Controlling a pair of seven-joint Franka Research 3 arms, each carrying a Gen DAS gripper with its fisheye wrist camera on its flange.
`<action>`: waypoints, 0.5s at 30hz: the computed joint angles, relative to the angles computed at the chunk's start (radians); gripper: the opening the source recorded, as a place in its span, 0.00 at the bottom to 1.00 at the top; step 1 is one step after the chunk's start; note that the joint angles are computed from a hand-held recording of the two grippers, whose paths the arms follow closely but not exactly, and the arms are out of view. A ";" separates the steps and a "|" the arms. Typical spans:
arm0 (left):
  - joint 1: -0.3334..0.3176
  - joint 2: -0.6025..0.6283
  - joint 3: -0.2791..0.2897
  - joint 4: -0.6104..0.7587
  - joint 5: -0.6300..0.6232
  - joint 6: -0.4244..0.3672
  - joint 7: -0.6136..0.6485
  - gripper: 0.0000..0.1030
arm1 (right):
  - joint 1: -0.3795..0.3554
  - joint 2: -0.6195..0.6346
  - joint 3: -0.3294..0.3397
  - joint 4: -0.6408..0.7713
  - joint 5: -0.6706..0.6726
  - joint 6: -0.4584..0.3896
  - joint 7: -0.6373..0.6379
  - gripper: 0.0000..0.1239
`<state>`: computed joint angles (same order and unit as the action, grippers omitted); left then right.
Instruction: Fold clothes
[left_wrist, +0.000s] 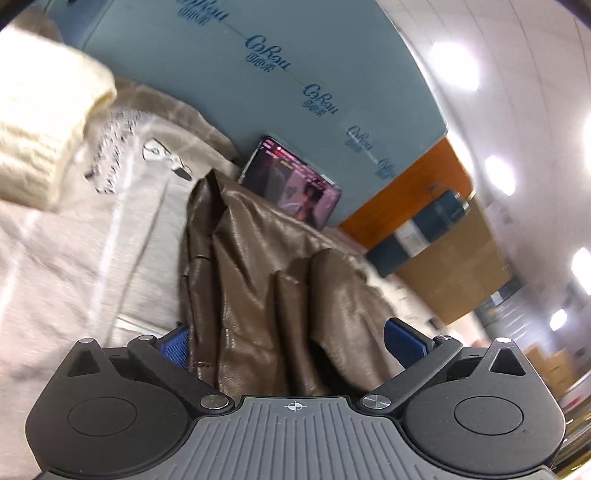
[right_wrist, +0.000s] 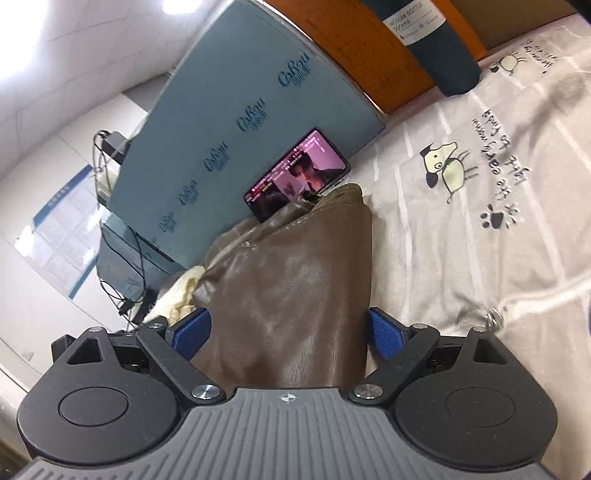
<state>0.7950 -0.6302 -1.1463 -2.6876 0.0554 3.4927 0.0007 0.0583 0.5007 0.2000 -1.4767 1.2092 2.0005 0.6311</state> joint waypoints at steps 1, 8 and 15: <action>0.015 0.007 -0.013 -0.003 -0.001 0.035 -0.002 1.00 | 0.009 0.008 -0.002 0.016 -0.014 0.001 0.015 0.73; 0.086 0.023 -0.098 0.023 -0.034 0.099 0.073 0.99 | 0.048 0.041 0.017 0.069 -0.053 0.070 0.053 0.72; 0.107 -0.075 -0.130 0.057 0.000 -0.026 0.040 0.55 | 0.042 0.019 0.030 0.013 -0.009 0.143 -0.018 0.38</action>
